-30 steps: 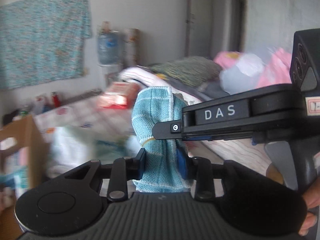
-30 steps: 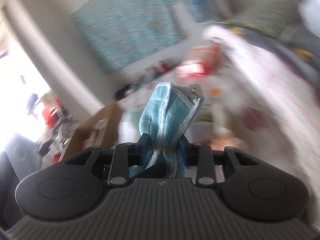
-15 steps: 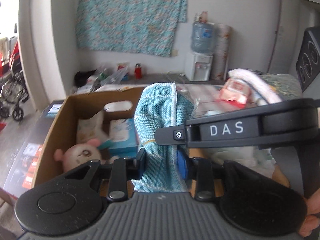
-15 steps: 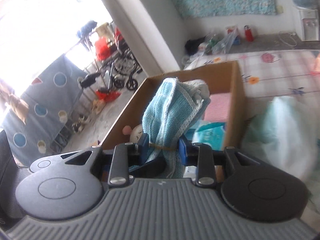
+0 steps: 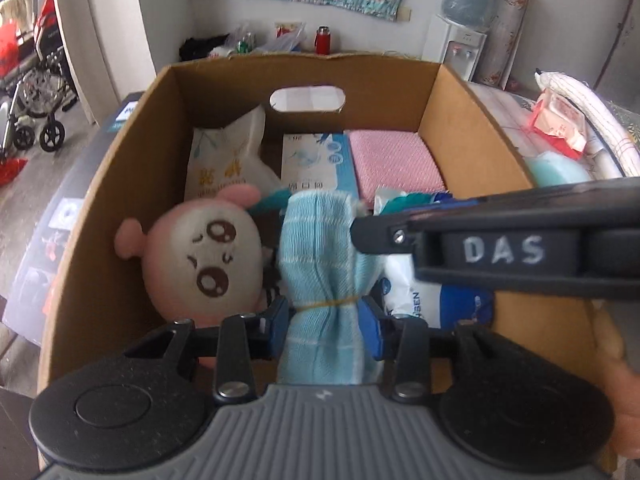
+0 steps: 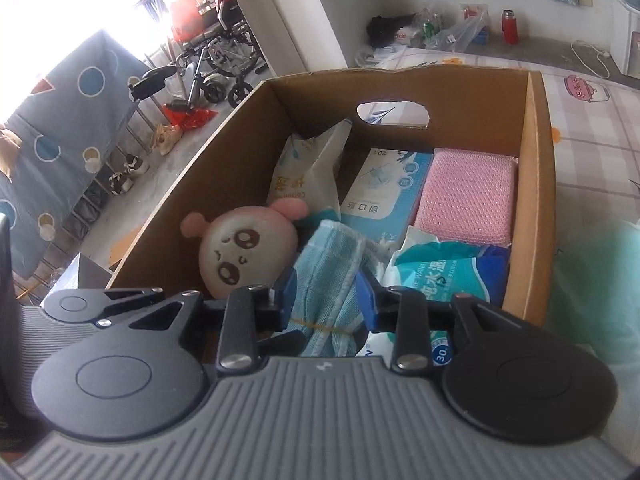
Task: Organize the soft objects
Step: 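Open the right tool and release the towel bundle into the box, then move the right tool back over the bed to the white cup-shaped pad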
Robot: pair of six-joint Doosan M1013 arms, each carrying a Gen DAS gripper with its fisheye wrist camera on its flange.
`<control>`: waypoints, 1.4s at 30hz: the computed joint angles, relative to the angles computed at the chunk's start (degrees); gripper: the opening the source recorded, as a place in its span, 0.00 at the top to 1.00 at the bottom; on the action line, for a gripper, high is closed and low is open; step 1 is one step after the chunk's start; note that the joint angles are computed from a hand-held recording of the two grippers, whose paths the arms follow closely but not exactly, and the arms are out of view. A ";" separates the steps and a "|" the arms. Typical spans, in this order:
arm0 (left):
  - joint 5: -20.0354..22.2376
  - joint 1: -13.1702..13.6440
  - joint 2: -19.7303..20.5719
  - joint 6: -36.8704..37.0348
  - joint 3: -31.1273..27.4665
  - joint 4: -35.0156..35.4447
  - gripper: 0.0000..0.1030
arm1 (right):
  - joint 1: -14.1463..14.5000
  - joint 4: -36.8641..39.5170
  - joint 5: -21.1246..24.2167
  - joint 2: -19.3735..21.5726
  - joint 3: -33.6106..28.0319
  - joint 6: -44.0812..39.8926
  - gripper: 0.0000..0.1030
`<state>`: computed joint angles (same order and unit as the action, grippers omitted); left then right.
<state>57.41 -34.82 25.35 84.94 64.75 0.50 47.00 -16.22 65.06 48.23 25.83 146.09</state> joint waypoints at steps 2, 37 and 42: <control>0.28 -0.01 0.03 -0.32 0.08 0.22 0.61 | -0.04 -0.37 -0.81 -0.36 0.64 0.14 0.69; -21.65 -14.52 -5.91 19.26 9.68 -11.99 0.36 | 8.61 -35.85 0.79 -33.05 54.56 52.80 0.56; -20.30 -15.51 -4.58 19.55 9.23 -12.33 0.36 | 7.16 -32.74 -1.32 -33.28 57.26 51.94 0.65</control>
